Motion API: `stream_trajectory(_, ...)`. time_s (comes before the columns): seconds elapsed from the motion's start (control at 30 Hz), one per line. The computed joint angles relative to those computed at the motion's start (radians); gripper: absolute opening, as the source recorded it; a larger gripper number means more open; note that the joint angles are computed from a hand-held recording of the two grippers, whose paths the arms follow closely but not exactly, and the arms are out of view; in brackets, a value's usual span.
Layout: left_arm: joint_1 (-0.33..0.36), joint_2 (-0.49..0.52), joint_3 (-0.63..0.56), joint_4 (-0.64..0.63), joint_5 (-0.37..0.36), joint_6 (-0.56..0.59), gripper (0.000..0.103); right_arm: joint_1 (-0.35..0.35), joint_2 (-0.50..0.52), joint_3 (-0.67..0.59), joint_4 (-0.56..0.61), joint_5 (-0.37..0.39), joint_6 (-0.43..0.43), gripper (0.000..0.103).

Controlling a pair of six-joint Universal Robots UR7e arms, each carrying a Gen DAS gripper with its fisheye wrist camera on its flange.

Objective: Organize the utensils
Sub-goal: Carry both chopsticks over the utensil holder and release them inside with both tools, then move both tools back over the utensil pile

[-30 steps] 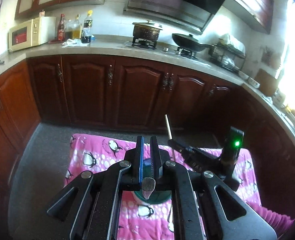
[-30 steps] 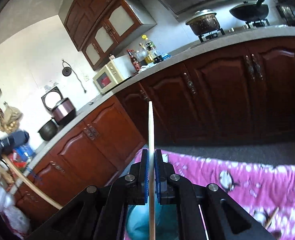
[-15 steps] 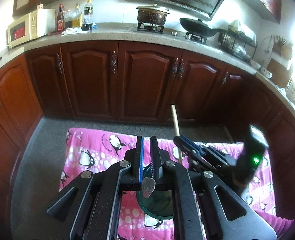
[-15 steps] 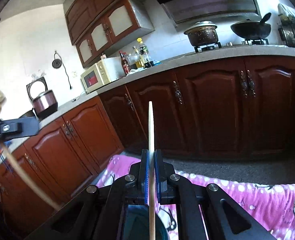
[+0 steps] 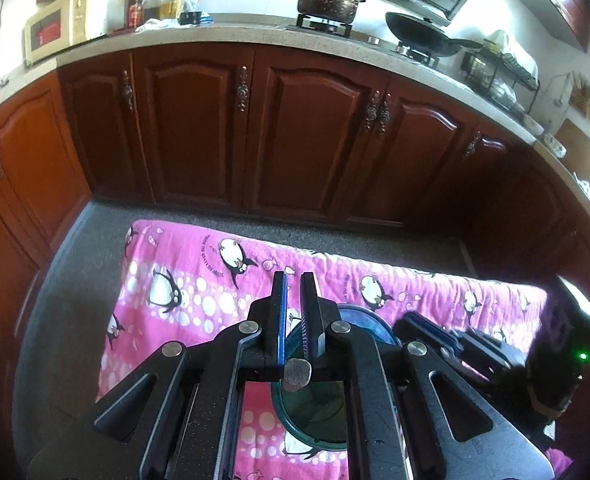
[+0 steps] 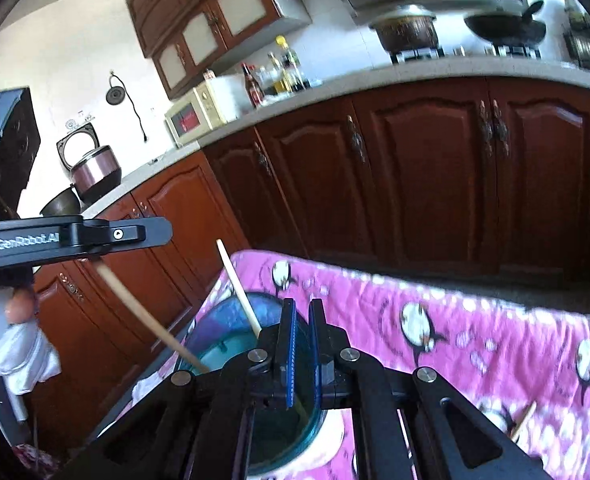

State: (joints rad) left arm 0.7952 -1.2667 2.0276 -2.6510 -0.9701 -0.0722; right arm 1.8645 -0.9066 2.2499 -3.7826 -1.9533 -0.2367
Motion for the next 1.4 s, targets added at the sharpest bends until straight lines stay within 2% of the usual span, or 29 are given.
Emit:
stream_trajectory(0.03, 0.0, 0.0, 0.001, -0.004, -0.001, 0.0, 0.008, 0.001, -0.006, 0.008, 0.005, -0.002, 0.013, 0.013)
stream_trajectory(0.1, 0.002, -0.004, 0.003, -0.015, -0.003, -0.003, 0.018, 0.004, -0.018, 0.032, -0.005, 0.0, 0.027, 0.026)
stream_trajectory(0.13, 0.004, -0.007, 0.003, -0.018, -0.01, -0.004, 0.029, 0.008, -0.021, 0.041, -0.014, -0.002, 0.029, 0.036)
stream_trajectory(0.17, 0.008, -0.011, 0.003, -0.015, -0.021, -0.009, 0.036, 0.012, -0.022, 0.051, -0.027, -0.004, 0.03, 0.04)
stream_trajectory(0.4, -0.006, -0.072, 0.01, 0.008, -0.039, -0.038, 0.045, 0.042, -0.061, 0.113, -0.034, -0.024, 0.078, 0.043)
stream_trajectory(0.5, -0.026, -0.114, 0.022, 0.009, -0.04, -0.038, 0.049, 0.061, -0.099, 0.146, -0.031, -0.058, 0.094, 0.044)
stream_trajectory(0.57, -0.046, -0.147, 0.037, 0.012, -0.032, -0.043, 0.056, 0.07, -0.125, 0.165, -0.018, -0.077, 0.11, 0.045)
stream_trajectory(0.73, -0.099, -0.232, 0.084, 0.027, -0.021, -0.057, 0.057, 0.101, -0.194, 0.235, -0.02, -0.152, 0.144, 0.045)
stream_trajectory(0.83, -0.137, -0.278, 0.128, 0.044, -0.012, -0.068, 0.057, 0.124, -0.219, 0.272, -0.023, -0.23, 0.161, 0.052)
stream_trajectory(1.0, -0.18, -0.333, 0.208, 0.102, -0.032, -0.118, 0.057, 0.135, -0.25, 0.344, -0.006, -0.314, 0.203, 0.052)
stream_trajectory(1.17, -0.218, -0.347, 0.305, 0.118, -0.039, -0.159, 0.057, 0.113, -0.256, 0.411, -0.026, -0.327, 0.268, 0.052)
stream_trajectory(1.3, -0.232, -0.327, 0.381, 0.097, -0.042, -0.2, 0.057, 0.062, -0.245, 0.462, -0.04, -0.285, 0.318, 0.052)
stream_trajectory(1.4, -0.242, -0.307, 0.425, 0.08, -0.021, -0.23, 0.057, 0.05, -0.214, 0.483, -0.071, -0.286, 0.339, 0.052)
